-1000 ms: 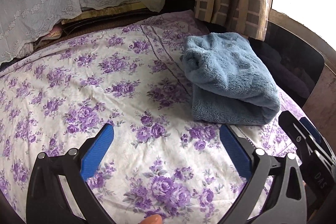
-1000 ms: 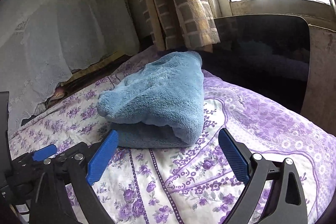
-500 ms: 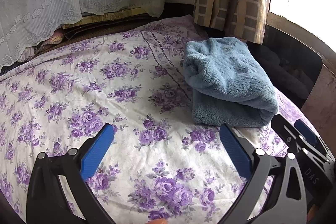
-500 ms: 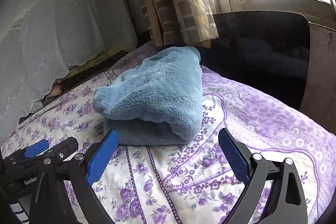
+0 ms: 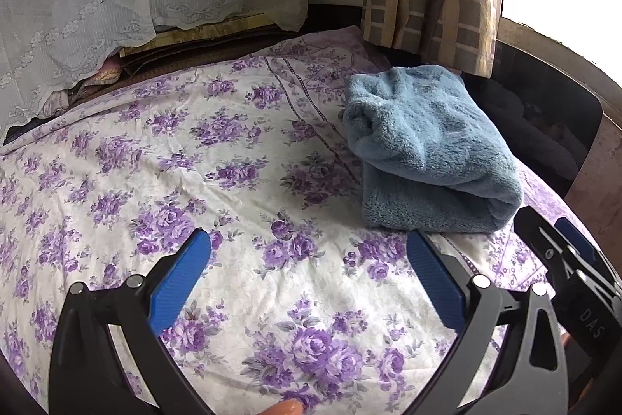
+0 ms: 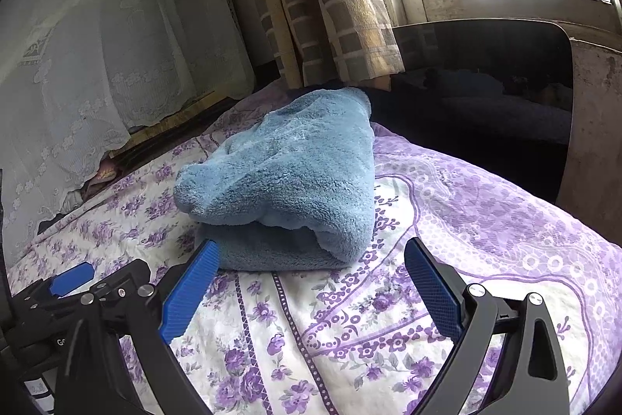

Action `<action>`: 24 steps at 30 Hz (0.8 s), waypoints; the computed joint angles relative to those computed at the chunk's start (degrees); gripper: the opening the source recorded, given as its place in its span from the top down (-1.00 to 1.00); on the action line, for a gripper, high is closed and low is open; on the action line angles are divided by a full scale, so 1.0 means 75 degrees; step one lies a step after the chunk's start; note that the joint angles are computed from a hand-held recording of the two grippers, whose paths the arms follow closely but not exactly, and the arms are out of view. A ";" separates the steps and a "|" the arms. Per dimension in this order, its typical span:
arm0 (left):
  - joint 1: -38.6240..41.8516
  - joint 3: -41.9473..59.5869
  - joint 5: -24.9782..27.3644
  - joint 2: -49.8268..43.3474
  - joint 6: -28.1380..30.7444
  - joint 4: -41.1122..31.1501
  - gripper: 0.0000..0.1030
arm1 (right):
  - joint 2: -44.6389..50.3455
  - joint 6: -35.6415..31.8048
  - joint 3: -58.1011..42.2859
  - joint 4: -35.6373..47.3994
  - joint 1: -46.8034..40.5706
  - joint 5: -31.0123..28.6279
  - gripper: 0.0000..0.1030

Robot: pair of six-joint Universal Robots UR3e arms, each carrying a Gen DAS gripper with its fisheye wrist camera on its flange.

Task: Fold small clothes
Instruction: 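Push the folded jacket with the right gripper to square it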

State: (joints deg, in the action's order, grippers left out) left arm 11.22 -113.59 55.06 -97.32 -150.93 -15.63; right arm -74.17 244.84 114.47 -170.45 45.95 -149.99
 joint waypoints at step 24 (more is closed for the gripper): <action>-0.1619 0.1393 0.1479 -0.1436 -0.0428 -0.0785 -0.91 | -0.1384 -0.1841 0.4236 -0.6039 -0.3633 0.4287 -0.92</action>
State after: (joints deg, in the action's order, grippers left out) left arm -0.93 -103.14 66.15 -108.09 -154.14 -21.52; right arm -84.55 231.03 146.24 -215.74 18.71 -117.84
